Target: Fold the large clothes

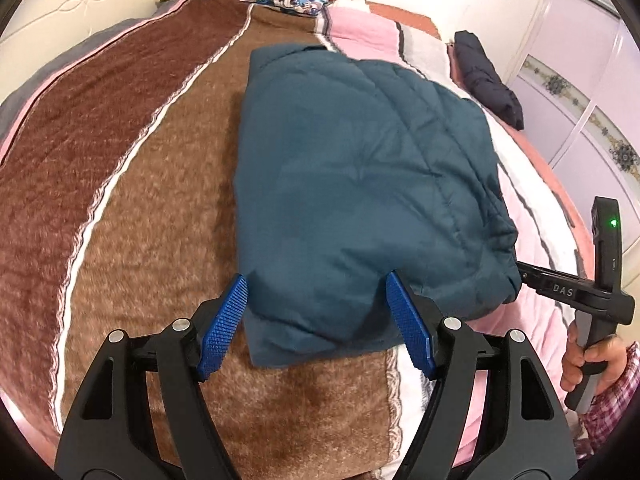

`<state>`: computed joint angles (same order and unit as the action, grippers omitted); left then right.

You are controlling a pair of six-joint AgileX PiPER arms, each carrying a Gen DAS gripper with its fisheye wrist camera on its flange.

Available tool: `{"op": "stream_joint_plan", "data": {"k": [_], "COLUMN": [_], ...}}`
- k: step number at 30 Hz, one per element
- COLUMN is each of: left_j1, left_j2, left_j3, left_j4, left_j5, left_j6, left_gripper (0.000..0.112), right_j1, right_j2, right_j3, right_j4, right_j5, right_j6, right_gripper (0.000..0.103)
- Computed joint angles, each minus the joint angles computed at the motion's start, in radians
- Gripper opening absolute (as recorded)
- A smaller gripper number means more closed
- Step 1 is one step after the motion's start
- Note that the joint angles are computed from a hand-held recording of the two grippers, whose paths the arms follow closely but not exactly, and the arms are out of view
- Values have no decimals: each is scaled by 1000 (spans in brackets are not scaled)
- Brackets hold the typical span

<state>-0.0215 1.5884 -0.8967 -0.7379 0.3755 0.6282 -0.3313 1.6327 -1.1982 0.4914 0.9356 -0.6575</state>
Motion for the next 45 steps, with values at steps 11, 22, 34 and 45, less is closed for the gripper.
{"op": "stream_joint_plan", "data": {"k": [11, 22, 34, 45], "left_j1": [-87, -260, -372, -381], "left_j2": [-184, -312, -329, -311], "left_j3": [41, 98, 161, 193], "left_j4": [429, 864, 1026, 982], "left_j5": [-1, 41, 66, 54], "left_j6": [-466, -996, -1233, -1211], "left_gripper": [71, 71, 71, 70], "right_j1": [-35, -98, -12, 133], "right_j2": [-41, -371, -485, -502], "right_j3": [-10, 189, 317, 369], "right_j4": [28, 19, -45, -152], "right_j5": [34, 60, 60, 5], "right_j6": [-11, -102, 36, 193], "right_gripper": [39, 45, 46, 46]}}
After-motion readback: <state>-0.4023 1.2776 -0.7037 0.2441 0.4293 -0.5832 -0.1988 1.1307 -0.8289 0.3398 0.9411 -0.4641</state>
